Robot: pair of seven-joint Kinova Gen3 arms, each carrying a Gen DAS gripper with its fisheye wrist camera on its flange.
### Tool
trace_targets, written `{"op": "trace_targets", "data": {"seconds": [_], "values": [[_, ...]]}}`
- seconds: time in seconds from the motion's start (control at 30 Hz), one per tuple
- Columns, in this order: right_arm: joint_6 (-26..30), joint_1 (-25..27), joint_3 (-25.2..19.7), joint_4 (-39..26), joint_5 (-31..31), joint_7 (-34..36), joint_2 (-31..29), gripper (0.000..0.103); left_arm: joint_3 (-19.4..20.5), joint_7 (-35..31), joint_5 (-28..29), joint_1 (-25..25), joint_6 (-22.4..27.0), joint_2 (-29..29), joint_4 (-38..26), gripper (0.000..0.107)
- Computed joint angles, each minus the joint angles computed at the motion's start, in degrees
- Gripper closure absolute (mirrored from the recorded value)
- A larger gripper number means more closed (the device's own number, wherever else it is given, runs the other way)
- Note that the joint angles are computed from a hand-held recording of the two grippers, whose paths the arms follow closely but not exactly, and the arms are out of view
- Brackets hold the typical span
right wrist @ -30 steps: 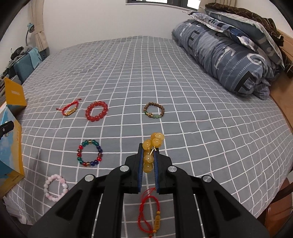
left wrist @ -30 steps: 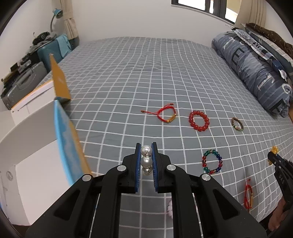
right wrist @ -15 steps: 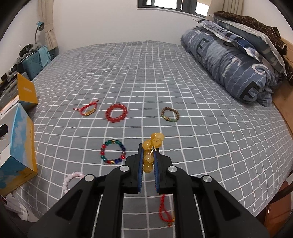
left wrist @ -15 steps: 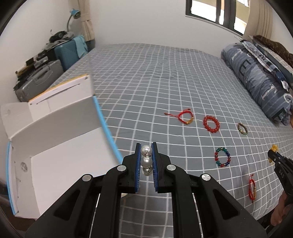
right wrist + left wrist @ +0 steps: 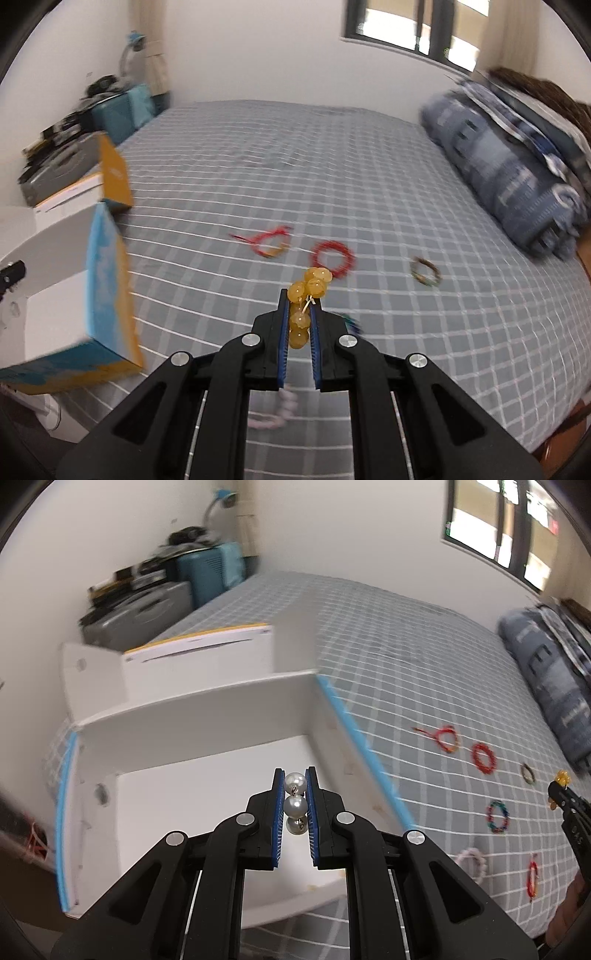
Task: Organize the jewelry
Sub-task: 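Carry the pearls and amber beads with both tools over the white box, then open the left tool dropping pearls while the right tool drops amber beads into the box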
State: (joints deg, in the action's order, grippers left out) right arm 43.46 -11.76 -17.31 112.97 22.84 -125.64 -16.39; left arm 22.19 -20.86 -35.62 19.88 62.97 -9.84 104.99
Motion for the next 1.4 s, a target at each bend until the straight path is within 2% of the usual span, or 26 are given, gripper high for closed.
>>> {"op": "trace_targets", "data": {"seconds": [0.17,0.4,0.5,0.67,0.8,0.97,1.07,1.2,1.4], "values": [[0.2,-3.2,-5.6,-4.2,3.0,-3.8,4.1,0.094,-2.9,-1.5,2.1,-3.5,-0.3,-4.2,3.0,0.097],[0.9,-12.0,-7.1,-11.1,5.4,-4.6,11.6,0.094,-4.3,-4.9,5.4,-9.4,0.3,-8.6,5.6,0.097],[2.1,-15.7,-6.4,-14.5,4.0,-2.2,15.2,0.094,-4.1,-6.2,6.0,-12.1,1.6,-9.0,6.2,0.097],[4.5,-20.1,-4.0,-19.4,-0.4,2.5,21.0,0.094,-6.9,-10.8,9.4,-14.4,-0.7,-8.9,8.0,0.097],[6.5,-23.2,-1.8,-22.2,-1.8,4.1,25.1,0.094,-10.2,-15.0,13.3,-15.6,-3.6,-7.5,9.2,0.097],[7.9,-25.9,1.3,-24.5,-4.5,6.2,28.6,0.094,-12.2,-19.5,16.8,-16.4,-5.2,-6.3,9.6,0.097],[8.5,-27.4,3.2,-25.1,-5.7,7.3,30.0,0.094,-10.9,-18.7,16.2,-17.5,-4.7,-5.3,9.6,0.097],[9.3,-29.4,5.6,-25.6,-5.9,7.5,31.4,0.094,-11.3,-18.9,16.1,-17.7,-4.4,-3.3,9.7,0.097],[9.5,-29.7,6.5,-25.6,-7.1,8.4,31.7,0.093,-11.2,-18.1,15.0,-16.5,-3.9,-2.4,9.7,0.096]]}}
